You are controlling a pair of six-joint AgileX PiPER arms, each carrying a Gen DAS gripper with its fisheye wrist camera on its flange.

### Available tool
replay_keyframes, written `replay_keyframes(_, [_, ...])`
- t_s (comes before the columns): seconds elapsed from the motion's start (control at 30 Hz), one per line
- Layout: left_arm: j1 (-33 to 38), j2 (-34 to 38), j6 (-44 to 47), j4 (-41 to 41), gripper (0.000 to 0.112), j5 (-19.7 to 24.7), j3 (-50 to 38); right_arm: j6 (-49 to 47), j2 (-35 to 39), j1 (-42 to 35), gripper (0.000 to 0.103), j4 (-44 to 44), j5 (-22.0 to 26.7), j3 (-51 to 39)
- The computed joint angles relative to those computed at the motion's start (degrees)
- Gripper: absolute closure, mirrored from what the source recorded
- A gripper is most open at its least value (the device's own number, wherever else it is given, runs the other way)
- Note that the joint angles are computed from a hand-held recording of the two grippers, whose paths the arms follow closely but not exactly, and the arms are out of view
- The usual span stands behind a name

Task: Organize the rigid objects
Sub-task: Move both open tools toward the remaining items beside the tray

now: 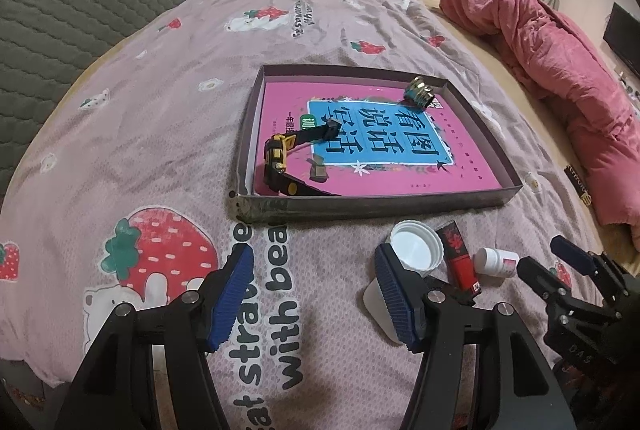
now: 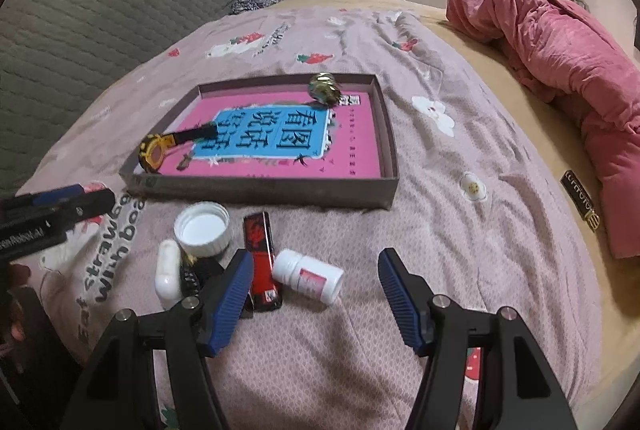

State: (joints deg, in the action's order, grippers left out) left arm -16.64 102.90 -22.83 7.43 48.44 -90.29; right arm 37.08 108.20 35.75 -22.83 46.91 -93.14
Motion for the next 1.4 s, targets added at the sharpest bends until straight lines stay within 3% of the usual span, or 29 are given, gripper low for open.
replay_keyframes(0.9, [-4.1,-0.3,2.8,-4.6,0.048,0.9,3.0,-0.1,-0.9,0.8,0.039,1.6,0.1,1.7])
replay_keyframes(1.4, [-8.4,2.7,-0.7,-2.5,0.048,1.5,2.5,-0.3,-1.0,0.0,0.039,2.4,-0.7,3.0])
